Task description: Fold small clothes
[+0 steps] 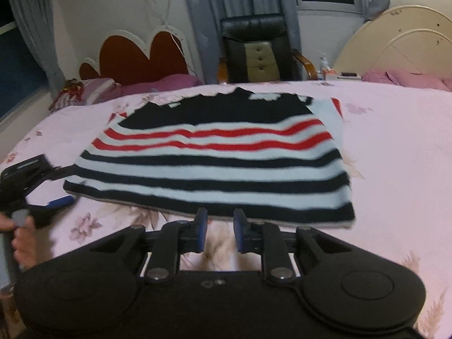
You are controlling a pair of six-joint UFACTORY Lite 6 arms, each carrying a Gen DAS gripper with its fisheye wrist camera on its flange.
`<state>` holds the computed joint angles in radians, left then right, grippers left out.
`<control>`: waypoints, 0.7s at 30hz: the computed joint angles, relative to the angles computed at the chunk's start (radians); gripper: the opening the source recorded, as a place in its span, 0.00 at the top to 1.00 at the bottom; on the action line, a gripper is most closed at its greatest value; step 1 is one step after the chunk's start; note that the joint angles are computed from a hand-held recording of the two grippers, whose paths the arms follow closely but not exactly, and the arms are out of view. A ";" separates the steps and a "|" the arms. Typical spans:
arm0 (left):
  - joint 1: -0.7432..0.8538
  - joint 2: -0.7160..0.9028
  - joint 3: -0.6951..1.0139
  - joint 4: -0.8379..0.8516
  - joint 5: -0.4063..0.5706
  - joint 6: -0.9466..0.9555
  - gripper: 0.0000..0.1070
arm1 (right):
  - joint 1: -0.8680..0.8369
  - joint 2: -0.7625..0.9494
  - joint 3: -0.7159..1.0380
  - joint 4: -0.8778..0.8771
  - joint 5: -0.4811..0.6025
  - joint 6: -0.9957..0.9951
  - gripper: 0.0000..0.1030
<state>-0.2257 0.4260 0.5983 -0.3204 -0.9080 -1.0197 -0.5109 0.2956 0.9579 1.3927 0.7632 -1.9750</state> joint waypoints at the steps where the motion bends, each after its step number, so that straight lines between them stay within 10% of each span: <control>1: 0.003 0.034 0.036 -0.003 -0.007 -0.007 0.40 | 0.009 0.012 0.015 0.002 0.003 0.012 0.81; 7: 0.045 0.169 0.240 -0.026 0.047 0.054 0.41 | 0.101 0.211 0.249 0.002 0.016 0.199 0.96; 9: 0.056 0.195 0.313 -0.052 0.128 0.129 0.66 | 0.155 0.293 0.355 0.006 0.002 0.262 0.98; 14: 0.107 0.195 0.328 0.057 0.163 0.041 0.81 | 0.279 0.426 0.536 0.004 -0.030 0.347 0.99; 21: 0.124 0.152 0.263 0.126 0.106 -0.033 0.81 | 0.361 0.512 0.592 -0.029 -0.133 0.332 1.00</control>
<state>-0.1021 0.5783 0.8614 -0.1946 -0.8015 -1.0523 -0.1503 0.8080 1.5496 1.3635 0.6297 -1.6428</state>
